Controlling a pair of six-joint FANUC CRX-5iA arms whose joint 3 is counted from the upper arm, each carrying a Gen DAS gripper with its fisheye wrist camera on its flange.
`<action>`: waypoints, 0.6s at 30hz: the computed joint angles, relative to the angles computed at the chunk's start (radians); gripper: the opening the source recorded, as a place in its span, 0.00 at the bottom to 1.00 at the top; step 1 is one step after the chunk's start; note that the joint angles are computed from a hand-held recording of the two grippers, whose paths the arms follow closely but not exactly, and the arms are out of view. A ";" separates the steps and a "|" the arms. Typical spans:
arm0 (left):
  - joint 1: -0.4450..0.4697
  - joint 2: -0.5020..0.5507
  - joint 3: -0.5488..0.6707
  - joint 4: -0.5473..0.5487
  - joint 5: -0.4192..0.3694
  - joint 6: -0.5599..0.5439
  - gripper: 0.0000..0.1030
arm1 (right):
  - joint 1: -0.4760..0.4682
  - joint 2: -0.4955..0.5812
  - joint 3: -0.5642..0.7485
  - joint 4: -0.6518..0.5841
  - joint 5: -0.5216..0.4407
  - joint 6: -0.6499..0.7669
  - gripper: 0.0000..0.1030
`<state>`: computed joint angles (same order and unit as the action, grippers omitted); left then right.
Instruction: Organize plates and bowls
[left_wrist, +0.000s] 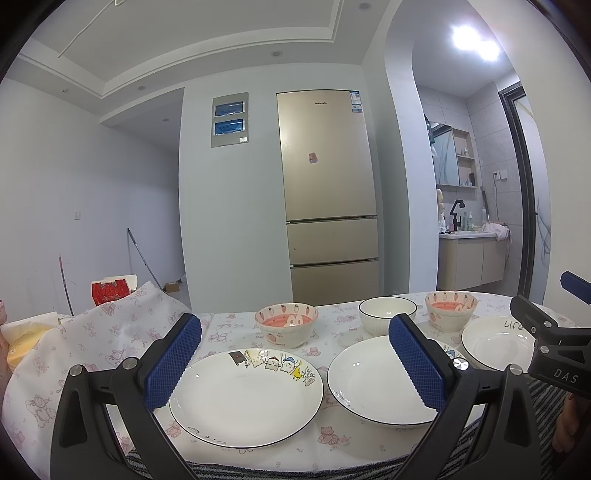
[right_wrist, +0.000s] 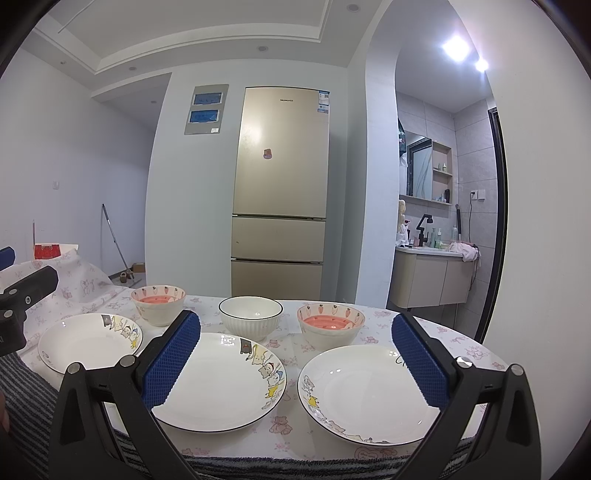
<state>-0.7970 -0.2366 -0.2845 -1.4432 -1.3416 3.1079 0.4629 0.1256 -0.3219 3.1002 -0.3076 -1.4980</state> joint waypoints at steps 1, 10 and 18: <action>0.000 0.000 0.000 -0.001 0.000 0.001 1.00 | 0.000 0.000 0.000 0.002 -0.001 -0.002 1.00; -0.003 0.002 0.003 -0.003 -0.005 -0.005 1.00 | 0.003 0.000 -0.009 -0.024 -0.014 0.026 1.00; -0.003 -0.006 0.005 0.002 -0.006 -0.013 1.00 | -0.001 -0.007 -0.004 -0.012 -0.006 0.013 1.00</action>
<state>-0.7999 -0.2421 -0.2794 -1.4414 -1.3474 3.0952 0.4623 0.1187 -0.3259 3.0886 -0.3136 -1.4853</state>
